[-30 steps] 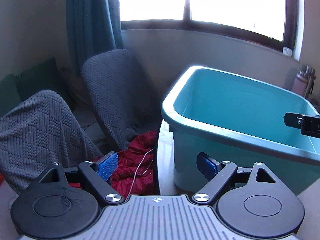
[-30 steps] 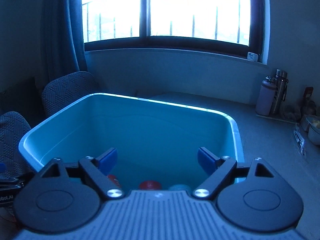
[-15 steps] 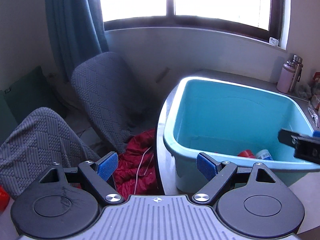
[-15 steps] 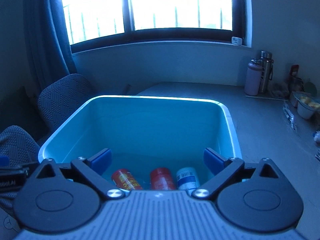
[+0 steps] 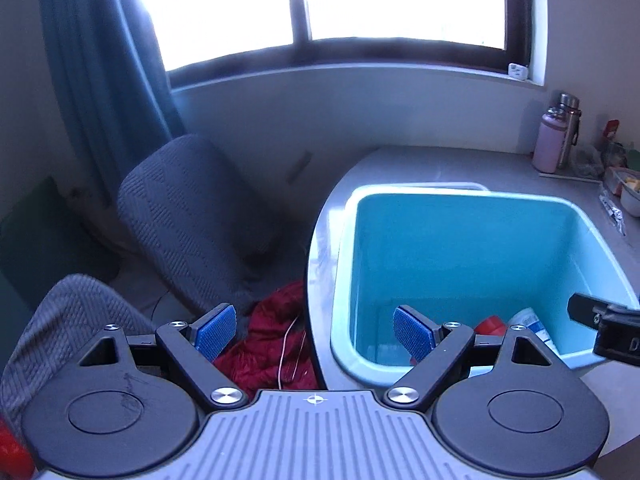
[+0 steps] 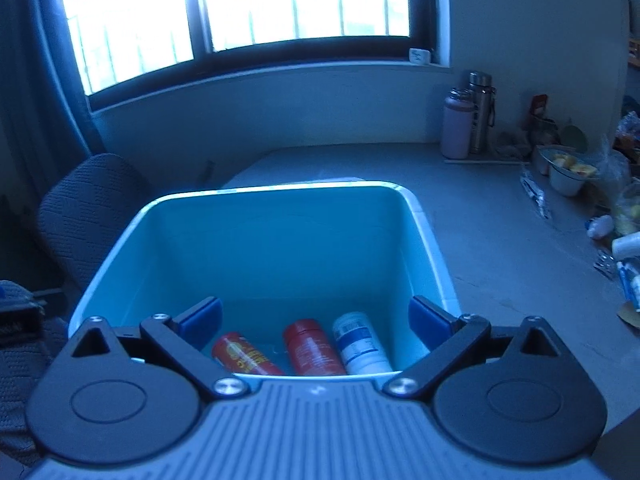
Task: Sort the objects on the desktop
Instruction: 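Withdraw both tools from the bin and turn toward the white lid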
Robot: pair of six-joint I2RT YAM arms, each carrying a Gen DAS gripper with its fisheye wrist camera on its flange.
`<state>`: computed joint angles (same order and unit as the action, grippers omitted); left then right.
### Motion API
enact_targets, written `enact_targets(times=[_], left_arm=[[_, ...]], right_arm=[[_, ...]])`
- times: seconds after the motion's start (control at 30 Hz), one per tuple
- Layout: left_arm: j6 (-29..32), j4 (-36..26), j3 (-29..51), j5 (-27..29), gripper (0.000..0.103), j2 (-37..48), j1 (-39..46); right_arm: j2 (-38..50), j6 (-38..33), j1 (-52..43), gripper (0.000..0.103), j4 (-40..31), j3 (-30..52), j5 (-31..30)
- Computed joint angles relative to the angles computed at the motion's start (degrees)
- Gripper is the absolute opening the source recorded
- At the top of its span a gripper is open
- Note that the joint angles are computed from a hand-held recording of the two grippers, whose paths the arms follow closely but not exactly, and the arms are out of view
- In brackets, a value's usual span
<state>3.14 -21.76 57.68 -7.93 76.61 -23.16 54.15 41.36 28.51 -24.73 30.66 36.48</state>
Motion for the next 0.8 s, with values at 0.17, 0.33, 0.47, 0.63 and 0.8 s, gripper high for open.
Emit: enact_targets(times=[0.17, 0.33, 0.47, 0.63, 0.8], left_arm=[[0.9, -2.8, 6.8, 1.8, 0.088, 5.3, 0.4], [0.9, -4.6, 13.2, 1.8, 0.088, 10.4, 1.1], [1.4, -6.0, 19.3, 1.0, 0.088, 15.5, 0.6], [0.2, -10.1, 30.6, 0.2, 0.088, 23.6, -0.2], [-1.5, -15.7, 45.6, -0.5, 0.088, 33.7, -1.0]], right_arm=[[2.2, -1.4, -2.0, 0.1, -3.7, 3.6, -0.8], [5.7, -3.7, -5.2, 0.1, -4.5, 8.0, -2.7], [9.5, -8.0, -8.5, 0.1, -3.1, 11.8, -5.4], [15.0, -13.9, -14.4, 0.1, -0.6, 17.4, -11.1], [19.9, -18.8, -19.6, 0.1, 2.7, 22.1, -16.1]])
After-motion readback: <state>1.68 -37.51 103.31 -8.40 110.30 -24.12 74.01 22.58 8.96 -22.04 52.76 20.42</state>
